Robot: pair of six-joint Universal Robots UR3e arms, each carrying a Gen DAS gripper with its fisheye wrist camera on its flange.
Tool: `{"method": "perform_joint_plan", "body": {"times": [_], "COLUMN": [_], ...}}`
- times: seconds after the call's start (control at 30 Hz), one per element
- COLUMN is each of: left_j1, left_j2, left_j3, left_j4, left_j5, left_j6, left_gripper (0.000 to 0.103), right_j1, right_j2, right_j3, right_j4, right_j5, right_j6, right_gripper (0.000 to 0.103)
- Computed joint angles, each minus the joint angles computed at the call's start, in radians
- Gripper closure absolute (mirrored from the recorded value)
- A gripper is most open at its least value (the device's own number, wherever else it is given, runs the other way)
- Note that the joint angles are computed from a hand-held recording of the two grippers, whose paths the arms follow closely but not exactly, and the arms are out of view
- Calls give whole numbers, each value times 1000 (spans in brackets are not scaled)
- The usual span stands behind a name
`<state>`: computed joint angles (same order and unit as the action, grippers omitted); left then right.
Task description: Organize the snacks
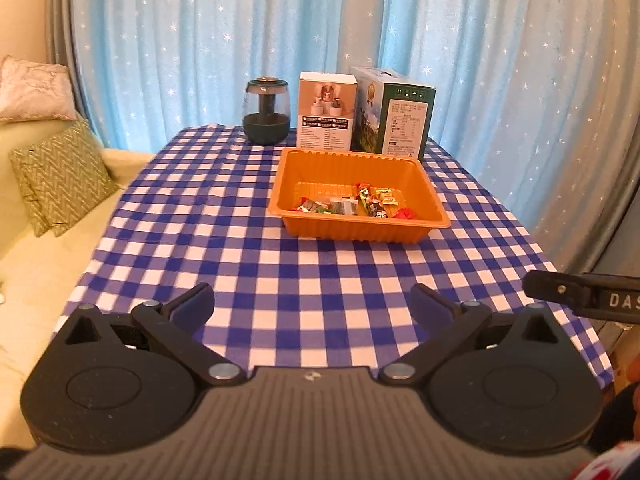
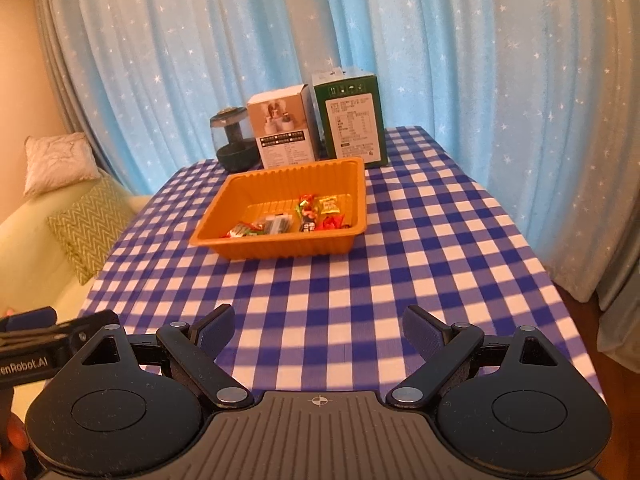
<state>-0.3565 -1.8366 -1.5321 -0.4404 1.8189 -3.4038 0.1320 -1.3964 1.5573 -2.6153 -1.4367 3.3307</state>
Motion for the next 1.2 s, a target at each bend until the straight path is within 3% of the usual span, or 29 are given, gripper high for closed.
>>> {"method": "perform_joint_plan", "body": {"times": [0.33,0.6,0.77,1.2], "left_j1": [-87,-139,-187,-249], "left_j2": [158,237,260,330], "left_j3": [-55,-80,-89,-124], "left_j4": [-122,-196,-208,-257], "left_j5": [106,136,200,240], "left_j6": [-77,-127,-130,-151], "left_gripper": [0,0,0,0], "right_j1": [29,54,68,90], "right_j2": [-235,-357,-425,-502], "right_j3": [105,132,156,190], "right_j4": [105,215,258,290], "right_j5": [-30,-27,-38,-70], "right_j6": [-16,-33,-44,-41], "right_gripper": [13,13,13,13]}}
